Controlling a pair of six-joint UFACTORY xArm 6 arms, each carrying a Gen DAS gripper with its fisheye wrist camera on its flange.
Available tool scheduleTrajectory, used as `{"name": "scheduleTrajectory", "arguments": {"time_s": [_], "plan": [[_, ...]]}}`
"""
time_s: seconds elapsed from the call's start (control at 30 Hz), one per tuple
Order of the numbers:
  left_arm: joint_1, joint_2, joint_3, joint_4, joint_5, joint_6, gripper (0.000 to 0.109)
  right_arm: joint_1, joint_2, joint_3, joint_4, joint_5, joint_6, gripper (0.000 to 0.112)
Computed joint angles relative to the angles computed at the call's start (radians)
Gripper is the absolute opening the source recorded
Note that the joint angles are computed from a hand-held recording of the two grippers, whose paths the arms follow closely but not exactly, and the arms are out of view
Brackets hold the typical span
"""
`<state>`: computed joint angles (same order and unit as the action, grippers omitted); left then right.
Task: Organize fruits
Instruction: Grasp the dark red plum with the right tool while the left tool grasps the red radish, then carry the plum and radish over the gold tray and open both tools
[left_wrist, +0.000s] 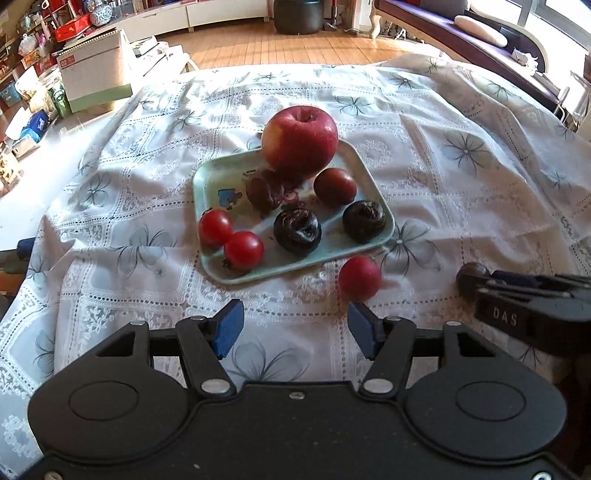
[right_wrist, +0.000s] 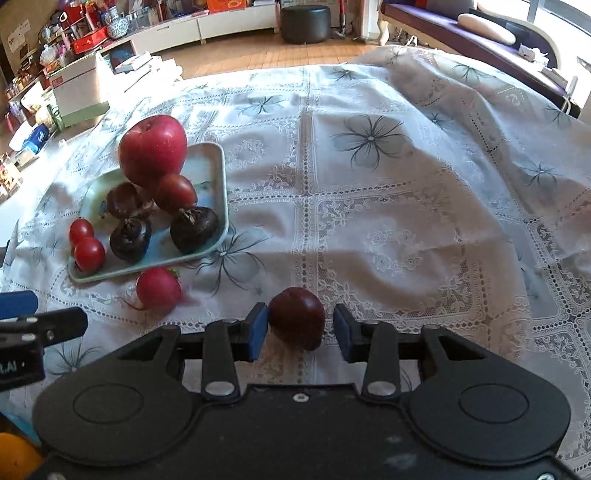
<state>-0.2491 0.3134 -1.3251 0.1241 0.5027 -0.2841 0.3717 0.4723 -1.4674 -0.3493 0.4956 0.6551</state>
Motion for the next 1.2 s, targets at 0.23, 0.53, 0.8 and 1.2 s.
{"name": "scheduleTrajectory", "arguments": {"time_s": [0.23, 0.53, 0.8, 1.2], "plan": [[-0.011, 0.049, -0.053, -0.007, -0.006, 0.002, 0.064, -0.001, -0.033, 0.030, -0.010, 0.009, 0.054, 0.033], [-0.050, 0.132, -0.135, 0.028, -0.031, 0.048, 0.064, -0.009, -0.086, 0.085, -0.035, 0.006, 0.143, 0.033], [-0.065, 0.197, -0.202, 0.099, -0.005, -0.002, 0.064, -0.012, -0.102, 0.102, -0.013, 0.003, 0.150, 0.033], [-0.059, 0.266, -0.267, 0.054, 0.027, 0.014, 0.044, -0.010, -0.104, 0.104, -0.022, 0.012, 0.160, 0.033]]}}
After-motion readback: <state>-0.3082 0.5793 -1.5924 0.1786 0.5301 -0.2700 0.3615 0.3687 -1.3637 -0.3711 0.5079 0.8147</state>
